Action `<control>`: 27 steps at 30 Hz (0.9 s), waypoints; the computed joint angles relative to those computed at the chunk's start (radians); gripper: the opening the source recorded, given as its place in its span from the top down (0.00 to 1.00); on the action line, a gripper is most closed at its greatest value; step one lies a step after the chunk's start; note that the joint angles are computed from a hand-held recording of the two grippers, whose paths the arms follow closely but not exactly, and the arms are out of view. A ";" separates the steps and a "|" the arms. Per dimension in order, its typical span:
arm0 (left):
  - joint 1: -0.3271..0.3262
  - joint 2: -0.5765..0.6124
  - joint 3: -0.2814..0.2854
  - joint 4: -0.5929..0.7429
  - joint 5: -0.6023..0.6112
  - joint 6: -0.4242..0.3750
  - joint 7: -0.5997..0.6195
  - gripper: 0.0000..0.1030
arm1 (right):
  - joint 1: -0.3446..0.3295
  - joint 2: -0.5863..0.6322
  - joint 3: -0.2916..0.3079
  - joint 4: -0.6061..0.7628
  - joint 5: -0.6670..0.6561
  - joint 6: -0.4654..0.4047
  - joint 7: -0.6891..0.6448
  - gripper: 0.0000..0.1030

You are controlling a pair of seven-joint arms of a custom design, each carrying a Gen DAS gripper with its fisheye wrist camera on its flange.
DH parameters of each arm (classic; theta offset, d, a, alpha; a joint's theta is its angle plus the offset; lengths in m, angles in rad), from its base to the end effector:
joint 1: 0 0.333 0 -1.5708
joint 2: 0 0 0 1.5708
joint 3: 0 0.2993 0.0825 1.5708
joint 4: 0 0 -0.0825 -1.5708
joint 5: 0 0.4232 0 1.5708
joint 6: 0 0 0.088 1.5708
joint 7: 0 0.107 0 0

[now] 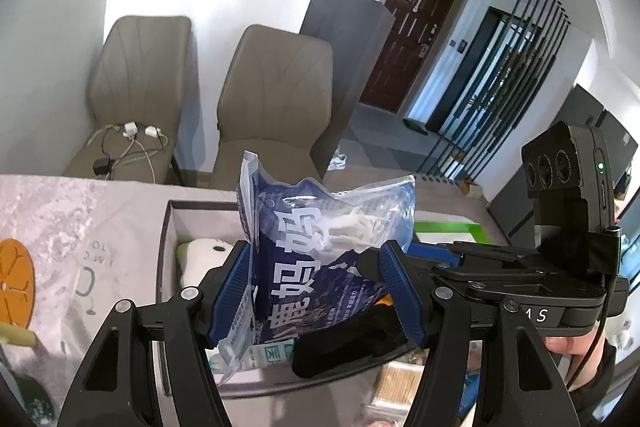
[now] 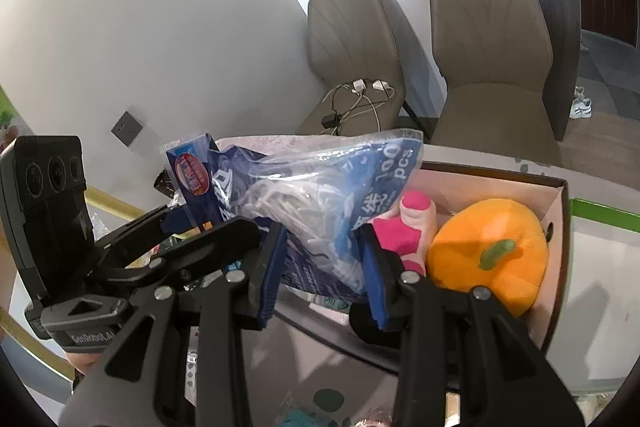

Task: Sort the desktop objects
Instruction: 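Lower the floss bag into the box beside the Hello Kitty plush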

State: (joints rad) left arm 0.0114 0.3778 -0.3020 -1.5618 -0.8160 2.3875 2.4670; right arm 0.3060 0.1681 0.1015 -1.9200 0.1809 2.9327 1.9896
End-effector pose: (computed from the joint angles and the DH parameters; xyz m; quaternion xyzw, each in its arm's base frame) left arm 0.7116 -0.1896 0.4610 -0.4010 0.8098 -0.4281 0.0041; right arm 0.6282 0.2550 0.4709 -0.5834 0.6996 -0.0918 0.4021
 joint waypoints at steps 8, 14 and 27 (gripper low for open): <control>0.005 0.114 -0.010 0.079 0.034 -0.010 -0.043 0.36 | -0.024 0.110 0.016 0.084 0.052 -0.034 -0.034 0.63; 0.037 0.174 -0.046 0.085 -0.005 0.038 -0.049 0.36 | -0.043 0.193 0.032 0.145 0.088 -0.060 -0.054 0.63; 0.051 0.237 -0.066 0.136 0.051 0.089 -0.166 0.36 | 0.005 0.255 -0.028 0.157 0.012 0.029 0.057 0.47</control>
State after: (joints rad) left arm 0.0627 0.6153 -0.3676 -1.4259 -0.7651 2.4765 2.3013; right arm 0.3112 0.4230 0.0739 -1.7628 0.1932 2.9619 2.0468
